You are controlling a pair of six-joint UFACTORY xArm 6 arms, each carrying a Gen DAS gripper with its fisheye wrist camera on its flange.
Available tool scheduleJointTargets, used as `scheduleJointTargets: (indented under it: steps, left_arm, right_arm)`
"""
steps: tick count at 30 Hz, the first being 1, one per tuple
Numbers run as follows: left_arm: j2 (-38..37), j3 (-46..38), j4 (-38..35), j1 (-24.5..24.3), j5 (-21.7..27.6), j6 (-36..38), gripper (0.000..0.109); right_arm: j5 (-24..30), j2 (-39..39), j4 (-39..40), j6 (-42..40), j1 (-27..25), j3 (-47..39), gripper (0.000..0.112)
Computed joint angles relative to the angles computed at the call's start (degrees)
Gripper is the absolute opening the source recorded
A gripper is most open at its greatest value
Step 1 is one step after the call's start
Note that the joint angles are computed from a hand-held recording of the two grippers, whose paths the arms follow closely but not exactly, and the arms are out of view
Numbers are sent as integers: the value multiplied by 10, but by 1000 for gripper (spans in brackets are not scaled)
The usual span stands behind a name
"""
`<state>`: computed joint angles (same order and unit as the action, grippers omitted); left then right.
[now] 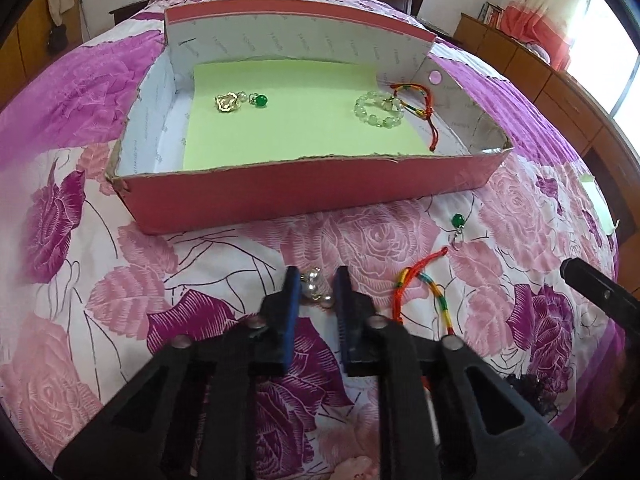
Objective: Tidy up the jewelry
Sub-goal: 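Close the left tool on the pearl drop earring while the right tool lowers toward the rainbow string bracelet, then lift the pearl earring with the left tool while the right tool closes on the rainbow string bracelet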
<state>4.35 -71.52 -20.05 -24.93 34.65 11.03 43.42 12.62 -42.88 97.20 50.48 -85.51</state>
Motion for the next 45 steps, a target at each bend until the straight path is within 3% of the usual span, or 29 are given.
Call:
scheduleJointTargets:
  steps: [1, 19, 33, 45]
  left_arm:
    - [0, 0, -3, 0, 0, 0, 0]
    - [-53, 39, -32, 15, -38, 37, 0]
    - [-56, 56, -28, 23, -58, 41, 0]
    - [-58, 64, -43, 24, -66, 51, 0]
  right_arm:
    - [-2, -1, 1, 1, -1, 1, 50]
    - [22, 38, 25, -54, 11, -64, 50]
    - [63, 178, 150, -218, 8, -252, 50]
    - [103, 274, 227, -281, 3, -370, 50]
